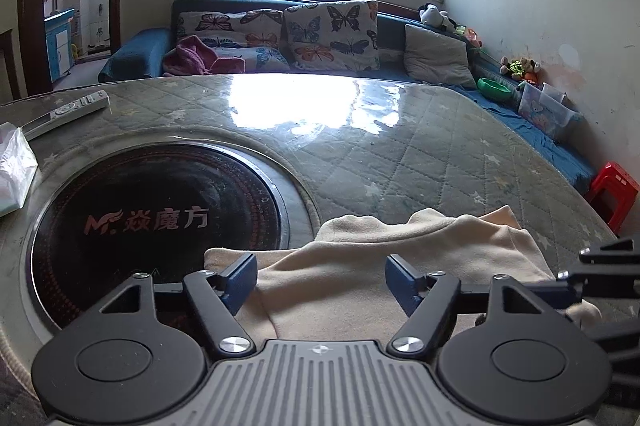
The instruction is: Fold clothes
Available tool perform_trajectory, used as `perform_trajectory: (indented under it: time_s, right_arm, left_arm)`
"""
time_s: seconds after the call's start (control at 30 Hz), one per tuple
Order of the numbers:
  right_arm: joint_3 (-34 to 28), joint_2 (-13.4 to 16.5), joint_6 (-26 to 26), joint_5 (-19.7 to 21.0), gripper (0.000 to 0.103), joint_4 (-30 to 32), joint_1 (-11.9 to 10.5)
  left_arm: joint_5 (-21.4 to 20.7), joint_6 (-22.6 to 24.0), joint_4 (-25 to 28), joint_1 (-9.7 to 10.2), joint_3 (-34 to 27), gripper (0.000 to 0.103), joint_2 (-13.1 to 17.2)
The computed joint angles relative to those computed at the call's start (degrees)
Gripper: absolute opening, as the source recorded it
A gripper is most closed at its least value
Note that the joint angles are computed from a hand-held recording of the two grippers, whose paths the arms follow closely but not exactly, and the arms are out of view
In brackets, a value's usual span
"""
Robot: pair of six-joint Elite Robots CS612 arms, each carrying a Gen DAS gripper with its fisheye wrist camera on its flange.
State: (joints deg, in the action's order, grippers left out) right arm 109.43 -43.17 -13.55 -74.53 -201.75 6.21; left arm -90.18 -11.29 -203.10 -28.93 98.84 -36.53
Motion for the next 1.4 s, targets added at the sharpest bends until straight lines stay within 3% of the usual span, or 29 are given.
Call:
perform_trajectory:
  time_s: [0.23, 0.5, 0.73, 0.87, 1.0, 1.4]
  right_arm:
    - [1.4, -0.1, -1.1, 0.1, 0.017, 0.2, 0.9]
    - [2.1, -0.2, -1.3, 0.0, 0.017, -2.7, 1.5]
    - [1.4, 0.6, -1.4, -0.8, 0.016, -1.0, 2.2]
    - [1.9, 0.1, -1.3, 0.8, 0.016, -2.4, 2.1]
    - [1.6, 0.2, -2.2, 2.7, 0.016, -1.5, 2.4]
    - [0.7, 0.5, -4.2, 3.5, 0.016, -0.1, 3.6]
  left_arm:
    - [2.1, -0.1, -1.5, -0.58, 2.1, 0.087, -0.8]
    - [5.7, -3.3, -4.3, -0.61, 5.4, 0.087, -1.8]
    - [9.4, -3.3, -7.4, -1.15, 8.7, 0.088, -2.3]
    - [9.3, -5.2, -8.6, -0.75, 10.0, 0.088, -2.4]
    - [9.9, -4.0, -8.3, -0.85, 10.7, 0.088, -2.3]
    - [9.4, -3.5, -8.8, -0.5, 11.4, 0.088, -2.0]
